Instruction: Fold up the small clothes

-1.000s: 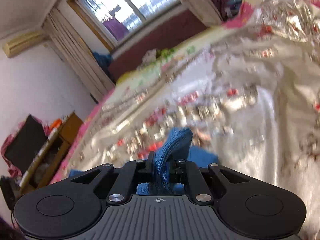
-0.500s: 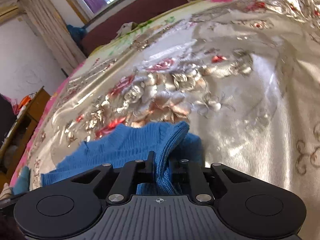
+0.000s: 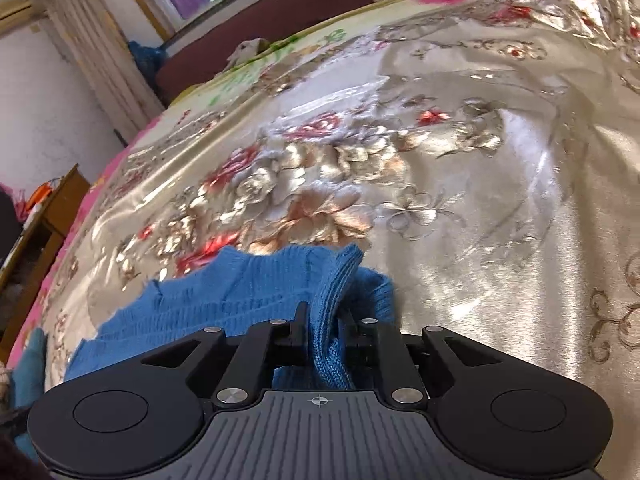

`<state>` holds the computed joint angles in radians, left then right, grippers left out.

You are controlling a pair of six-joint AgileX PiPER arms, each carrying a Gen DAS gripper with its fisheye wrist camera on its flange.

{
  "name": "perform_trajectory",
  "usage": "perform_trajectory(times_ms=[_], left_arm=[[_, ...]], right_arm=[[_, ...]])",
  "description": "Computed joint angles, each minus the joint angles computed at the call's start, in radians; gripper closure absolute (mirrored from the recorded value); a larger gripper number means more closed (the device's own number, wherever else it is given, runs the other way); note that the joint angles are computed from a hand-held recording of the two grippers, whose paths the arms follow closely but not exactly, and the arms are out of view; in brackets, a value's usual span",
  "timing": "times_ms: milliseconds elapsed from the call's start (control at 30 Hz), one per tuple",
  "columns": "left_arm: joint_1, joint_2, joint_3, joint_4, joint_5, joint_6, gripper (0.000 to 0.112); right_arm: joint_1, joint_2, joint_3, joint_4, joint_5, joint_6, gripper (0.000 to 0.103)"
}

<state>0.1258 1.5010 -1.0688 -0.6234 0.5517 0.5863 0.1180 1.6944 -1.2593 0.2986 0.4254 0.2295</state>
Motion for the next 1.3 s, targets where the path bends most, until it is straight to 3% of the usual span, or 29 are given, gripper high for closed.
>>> perform_trajectory(times_ms=[200, 267, 400, 467, 667, 767, 900, 1033, 1300], left_arm=[[0.010, -0.108, 0.133, -0.146, -0.042, 0.099, 0.084], [-0.006, -0.124, 0.169, -0.133, -0.055, 0.093, 0.082], [-0.062, -0.116, 0.224, 0.033, -0.114, -0.047, 0.081], [-0.043, -0.120, 0.249, -0.024, -0.110, -0.011, 0.081], [0.000, -0.146, 0.284, -0.139, -0.110, 0.089, 0.081], [-0.002, -0.142, 0.288, -0.132, -0.110, 0.085, 0.080], [-0.005, -0.158, 0.318, -0.156, -0.129, 0.119, 0.080], [-0.001, -0.165, 0.340, -0.219, -0.143, 0.176, 0.079], [0.042, -0.176, 0.375, -0.431, -0.141, 0.365, 0.078]], right_arm=[[0.005, -0.010, -0.019, -0.159, 0.018, 0.137, 0.083], [0.015, -0.029, -0.014, -0.239, 0.024, 0.214, 0.083], [0.059, -0.111, 0.032, -0.440, 0.034, 0.383, 0.083], [0.087, -0.175, 0.081, -0.492, 0.031, 0.426, 0.083], [0.164, -0.295, 0.227, -0.435, 0.044, 0.387, 0.082], [0.197, -0.223, 0.193, -0.560, 0.174, 0.492, 0.081], [0.137, -0.245, 0.201, -0.448, 0.164, 0.468, 0.080], [0.162, -0.261, 0.154, -0.532, 0.174, 0.487, 0.080], [0.093, -0.075, -0.013, -0.389, 0.121, 0.391, 0.071]])
